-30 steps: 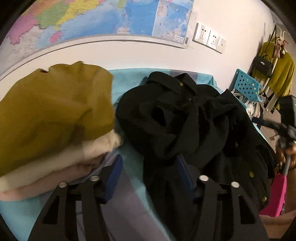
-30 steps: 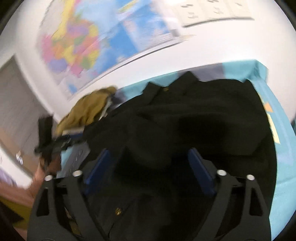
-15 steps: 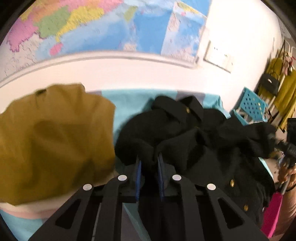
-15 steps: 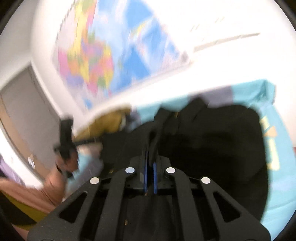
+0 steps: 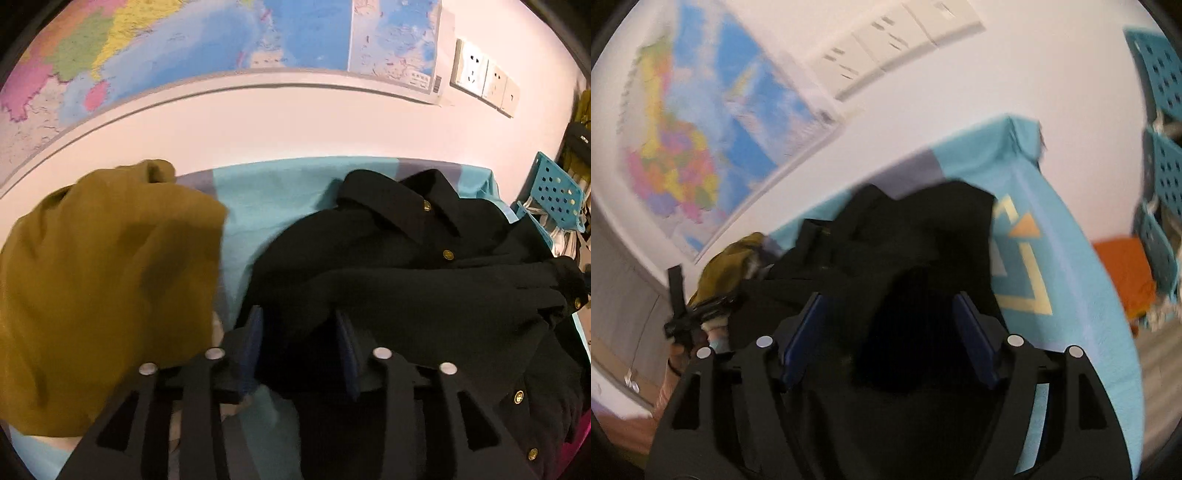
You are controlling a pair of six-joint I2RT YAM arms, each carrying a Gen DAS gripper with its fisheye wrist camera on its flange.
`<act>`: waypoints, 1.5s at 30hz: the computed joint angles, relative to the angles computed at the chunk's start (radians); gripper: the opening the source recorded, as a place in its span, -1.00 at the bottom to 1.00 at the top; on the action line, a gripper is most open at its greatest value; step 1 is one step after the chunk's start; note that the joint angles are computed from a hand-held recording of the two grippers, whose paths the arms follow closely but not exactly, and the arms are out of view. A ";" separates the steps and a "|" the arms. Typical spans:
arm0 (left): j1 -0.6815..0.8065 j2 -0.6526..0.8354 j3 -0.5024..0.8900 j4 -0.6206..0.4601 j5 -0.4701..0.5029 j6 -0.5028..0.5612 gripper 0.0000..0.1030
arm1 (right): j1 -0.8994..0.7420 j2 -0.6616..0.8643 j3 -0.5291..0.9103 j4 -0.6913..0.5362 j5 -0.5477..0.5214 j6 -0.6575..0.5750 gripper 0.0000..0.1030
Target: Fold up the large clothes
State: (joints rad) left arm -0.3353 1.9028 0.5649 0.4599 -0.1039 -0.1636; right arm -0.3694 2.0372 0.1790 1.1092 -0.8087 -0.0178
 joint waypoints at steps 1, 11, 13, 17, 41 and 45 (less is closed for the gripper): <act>0.001 -0.013 -0.011 0.002 -0.002 0.000 -0.24 | 0.011 -0.013 -0.043 0.052 0.010 -0.033 0.55; -0.106 -0.128 -0.173 0.090 -0.007 0.065 -0.16 | 0.255 0.037 -0.010 0.026 0.261 -0.145 -0.75; -0.114 -0.119 -0.165 0.083 0.006 0.059 -0.13 | 0.173 -0.038 -0.015 -0.024 0.103 -0.128 -0.75; -0.110 -0.089 -0.124 0.065 0.039 0.052 -0.13 | 0.037 -0.233 -0.014 -0.098 -0.063 -0.018 -0.78; -0.146 0.040 0.013 -0.005 -0.063 -0.024 0.12 | 0.359 -0.099 0.104 -0.108 0.393 -0.090 -0.09; -0.121 0.086 0.028 0.012 -0.045 -0.041 0.22 | 0.387 0.063 0.307 -0.219 0.464 -0.061 -0.24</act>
